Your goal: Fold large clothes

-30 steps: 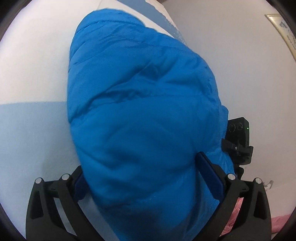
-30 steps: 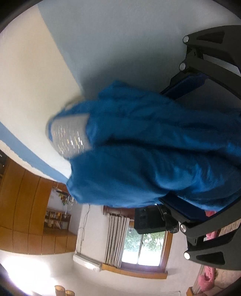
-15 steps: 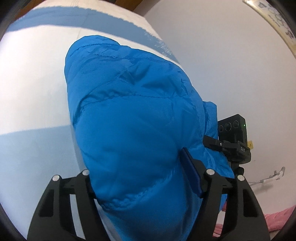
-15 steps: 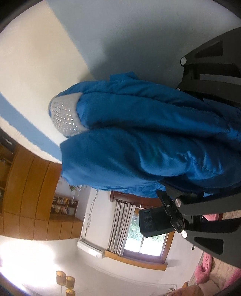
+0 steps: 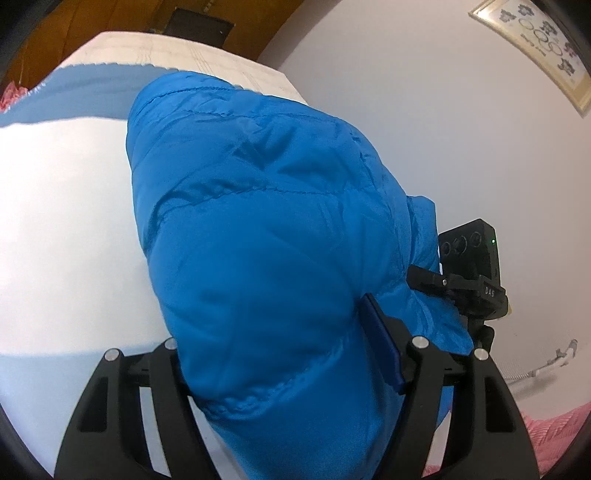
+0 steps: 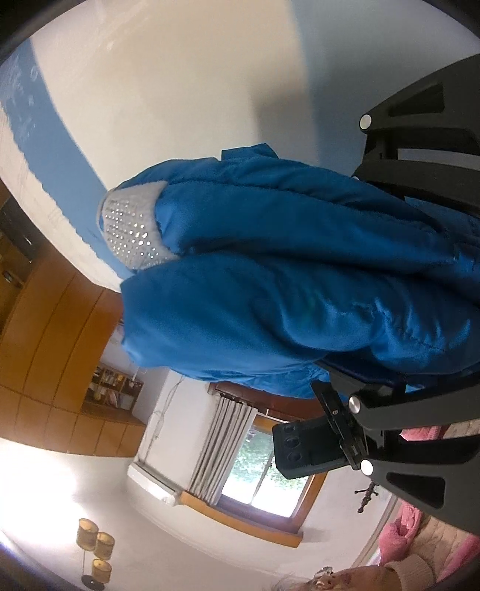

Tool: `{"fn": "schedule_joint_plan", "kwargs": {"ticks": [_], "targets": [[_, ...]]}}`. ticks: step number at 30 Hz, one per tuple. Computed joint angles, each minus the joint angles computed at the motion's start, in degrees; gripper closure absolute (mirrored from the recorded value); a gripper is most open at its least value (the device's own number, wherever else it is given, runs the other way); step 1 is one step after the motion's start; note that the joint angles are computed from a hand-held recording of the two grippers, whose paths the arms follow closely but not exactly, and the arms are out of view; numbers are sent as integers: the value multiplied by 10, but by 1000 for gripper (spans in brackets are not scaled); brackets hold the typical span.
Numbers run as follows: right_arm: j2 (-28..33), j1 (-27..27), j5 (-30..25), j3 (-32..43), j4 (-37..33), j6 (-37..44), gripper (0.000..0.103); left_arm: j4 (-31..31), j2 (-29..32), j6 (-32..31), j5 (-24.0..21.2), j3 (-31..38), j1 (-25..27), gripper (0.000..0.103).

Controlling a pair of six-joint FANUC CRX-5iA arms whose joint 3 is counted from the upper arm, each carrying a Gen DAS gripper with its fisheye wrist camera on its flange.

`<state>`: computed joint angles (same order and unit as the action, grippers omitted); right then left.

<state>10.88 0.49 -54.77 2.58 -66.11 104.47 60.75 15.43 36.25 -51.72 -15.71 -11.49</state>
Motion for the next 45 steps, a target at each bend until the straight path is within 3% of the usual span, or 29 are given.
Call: {"fn": "schedule_joint_plan", "kwargs": {"ticks": [9,19,22,27,30,31,33,38,45], "targets": [[99,10,-30,124,25,-23,43,10,16,-27,22,7,29,33],[246,44,-65,293,73,-129,43,-10,68,-5,39,18,57,33],[266,46,-62,304,66,-140,39,-2,81,-10,39,1,64,28],[263,55,-60,307,91,-160,32,13,85,-13,50,0,56,25],[267,74,-63,334,141,-202,25,-38,84,36,32,23,66,22],[263,81,-64,335,163,-212,21,-54,102,66,46,54,52,21],[246,90,-64,324,194,-223,19,-102,112,112,26,101,60,21],[189,124,-51,270,286,-242,19,-164,58,149,36,79,66,21],[117,154,-11,178,338,-267,19,-152,-12,108,67,-1,61,20]]}}
